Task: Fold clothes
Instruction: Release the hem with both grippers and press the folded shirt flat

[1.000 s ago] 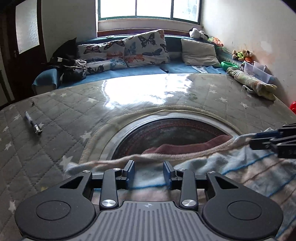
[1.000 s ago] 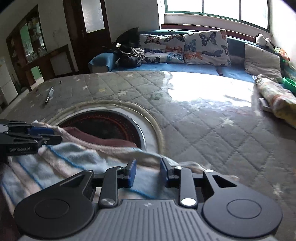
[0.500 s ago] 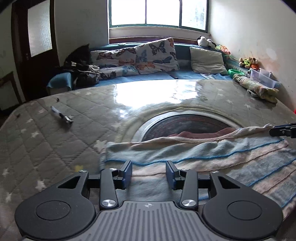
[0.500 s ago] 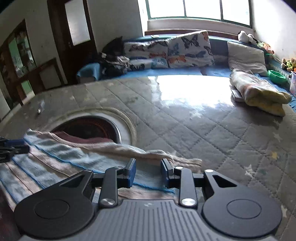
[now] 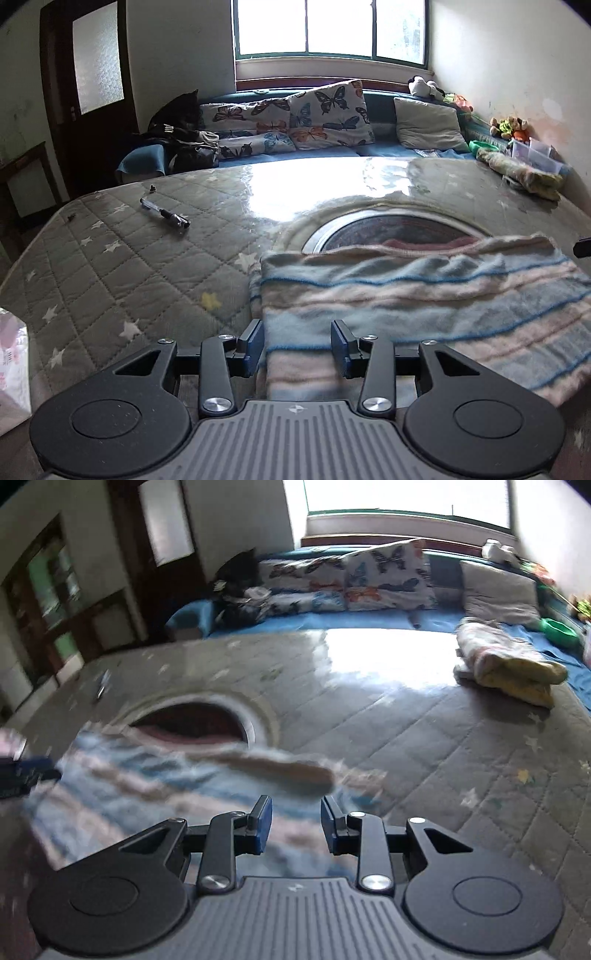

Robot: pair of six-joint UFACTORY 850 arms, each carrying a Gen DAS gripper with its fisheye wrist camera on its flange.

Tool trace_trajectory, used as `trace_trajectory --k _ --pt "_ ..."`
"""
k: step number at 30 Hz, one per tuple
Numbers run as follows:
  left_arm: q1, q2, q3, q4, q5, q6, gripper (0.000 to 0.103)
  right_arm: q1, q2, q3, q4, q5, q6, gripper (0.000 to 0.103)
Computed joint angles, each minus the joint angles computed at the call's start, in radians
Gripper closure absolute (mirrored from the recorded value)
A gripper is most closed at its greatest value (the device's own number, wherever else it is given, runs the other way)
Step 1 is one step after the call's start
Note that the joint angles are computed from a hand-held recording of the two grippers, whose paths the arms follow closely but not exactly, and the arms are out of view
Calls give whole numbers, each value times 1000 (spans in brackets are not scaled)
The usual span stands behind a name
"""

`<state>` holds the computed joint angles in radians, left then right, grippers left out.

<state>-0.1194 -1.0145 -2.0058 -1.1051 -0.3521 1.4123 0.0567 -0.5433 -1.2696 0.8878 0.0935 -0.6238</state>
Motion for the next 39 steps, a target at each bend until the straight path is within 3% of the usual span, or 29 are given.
trace_trajectory --k 3,7,15,17,21,24,28,39 --pt "4 23 48 -43 14 60 60 25 11 36 -74 6 43 74" --pt "12 47 97 -85 28 105 60 65 17 86 109 74 -171 74" --pt "31 96 190 -254 33 271 60 118 109 218 -107 233 43 73" --pt "33 107 212 -300 37 323 60 124 111 227 -163 224 97 66" --pt "39 122 240 -328 34 343 60 130 97 233 -132 204 56 65" --pt "45 128 251 -288 21 304 60 119 103 252 -231 209 167 65" --pt "55 138 271 -292 -2 288 61 116 106 250 -175 185 71 65" --pt "71 208 375 -310 -63 349 65 92 143 284 -120 156 10 65"
